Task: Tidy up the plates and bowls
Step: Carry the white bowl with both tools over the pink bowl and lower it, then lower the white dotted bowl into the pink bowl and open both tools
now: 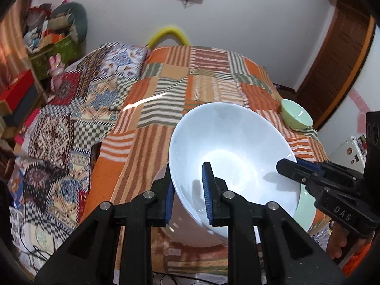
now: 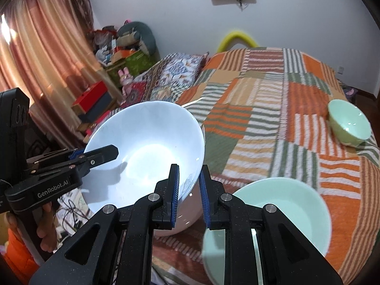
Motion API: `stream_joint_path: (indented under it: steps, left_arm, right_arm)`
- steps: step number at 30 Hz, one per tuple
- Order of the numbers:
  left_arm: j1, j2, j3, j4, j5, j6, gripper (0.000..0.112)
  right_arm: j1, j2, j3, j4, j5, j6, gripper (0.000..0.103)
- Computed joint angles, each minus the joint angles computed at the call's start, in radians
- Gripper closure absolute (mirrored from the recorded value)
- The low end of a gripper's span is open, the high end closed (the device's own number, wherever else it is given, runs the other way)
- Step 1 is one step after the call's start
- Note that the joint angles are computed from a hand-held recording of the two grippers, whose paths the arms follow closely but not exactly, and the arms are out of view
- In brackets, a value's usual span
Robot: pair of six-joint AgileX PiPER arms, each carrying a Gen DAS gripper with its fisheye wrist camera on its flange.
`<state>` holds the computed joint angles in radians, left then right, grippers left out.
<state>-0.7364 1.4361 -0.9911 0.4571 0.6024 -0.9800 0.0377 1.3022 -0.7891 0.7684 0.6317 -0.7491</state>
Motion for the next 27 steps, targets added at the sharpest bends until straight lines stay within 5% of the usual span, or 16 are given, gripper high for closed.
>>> stream_joint_path:
  steps: [10,27]
  left_arm:
    - [0.092,0.005,0.138,-0.102,-0.128,0.047,0.091]
    - [0.125,0.106,0.173,-0.234,-0.213,0.153,0.091]
  right_arm:
    - [0.096,0.053,0.021,-0.063,-0.050,0.096,0.086]
    - [0.135,0.103,0.030,-0.153,-0.094,0.188,0.086]
